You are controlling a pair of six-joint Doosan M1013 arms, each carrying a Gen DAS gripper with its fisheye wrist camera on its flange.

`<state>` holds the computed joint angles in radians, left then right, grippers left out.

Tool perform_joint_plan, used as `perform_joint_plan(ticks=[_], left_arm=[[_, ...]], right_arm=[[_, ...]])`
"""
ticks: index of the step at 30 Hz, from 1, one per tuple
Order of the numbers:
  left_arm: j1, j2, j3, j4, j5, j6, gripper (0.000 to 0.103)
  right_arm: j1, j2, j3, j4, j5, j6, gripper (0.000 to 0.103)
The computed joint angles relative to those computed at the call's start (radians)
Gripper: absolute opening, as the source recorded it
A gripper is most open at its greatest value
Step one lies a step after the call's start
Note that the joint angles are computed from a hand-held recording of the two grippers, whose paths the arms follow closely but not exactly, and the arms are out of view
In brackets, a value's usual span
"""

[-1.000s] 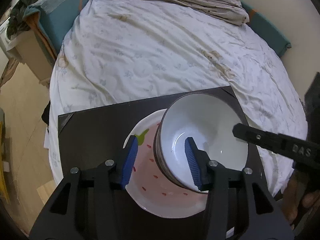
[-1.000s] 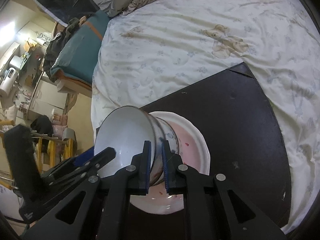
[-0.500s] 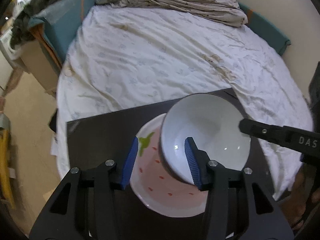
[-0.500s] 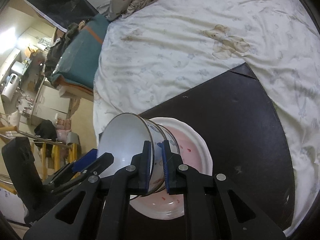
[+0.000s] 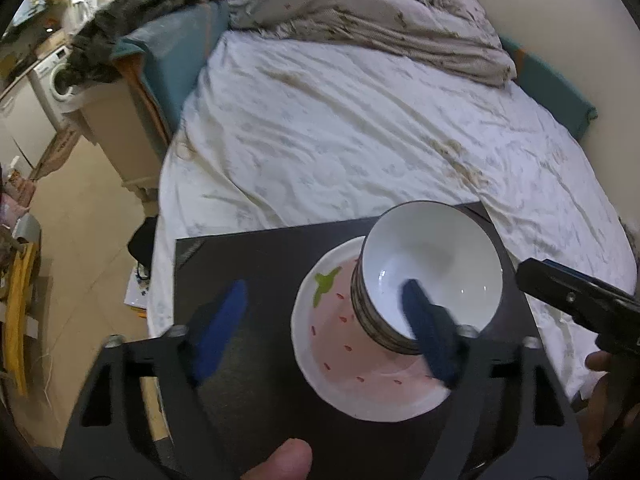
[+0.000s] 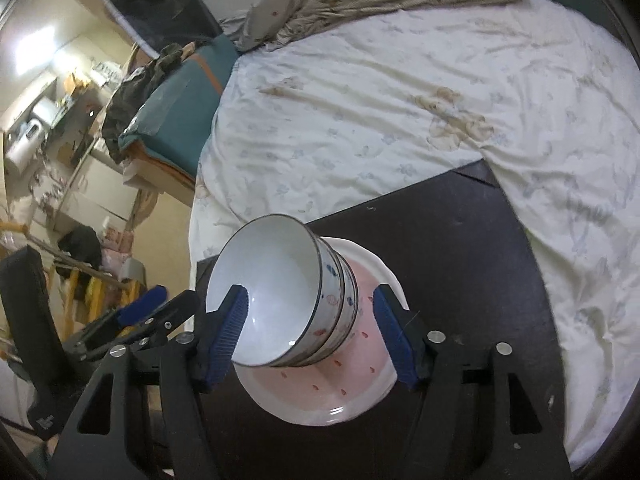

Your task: Organize plates and bowls

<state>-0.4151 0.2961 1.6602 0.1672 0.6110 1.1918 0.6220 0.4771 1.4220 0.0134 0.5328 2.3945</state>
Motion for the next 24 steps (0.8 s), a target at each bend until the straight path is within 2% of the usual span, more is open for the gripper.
perform_joint_plan(ticks=[1,4,8,12,15,18,24], left_arm=[[-0.003,-0.01,0.011,0.025,-0.009,-0.023,0.097],[-0.012,-0.047,0.049,0.094,-0.036,-0.078,0.1],[0.002,-0.103,0.102,-0.005,-0.116,-0.012,0.102],[0.001,-0.155,0.15,-0.005,-0.179,-0.026,0.102],[-0.018,-0.179,0.174,0.094,-0.171,-0.116,0.102],[-0.043,-0.199,0.208,0.249,-0.151,-0.261,0.102],[-0.052,-0.21,0.258,0.352,-0.152,-0.398,0.102]], right_arm=[[0.005,-0.004,0.003,-0.023,-0.005,0.006,0.076],[0.023,-0.027,0.022,-0.127,-0.021,0.06,0.079],[0.05,-0.064,0.058,-0.309,-0.048,0.193,0.093],[0.077,-0.096,0.091,-0.448,-0.048,0.347,0.101],[0.101,-0.12,0.116,-0.557,-0.043,0.449,0.103],[0.13,-0.141,0.141,-0.665,-0.024,0.535,0.103],[0.174,-0.163,0.188,-0.747,0.017,0.611,0.103]])
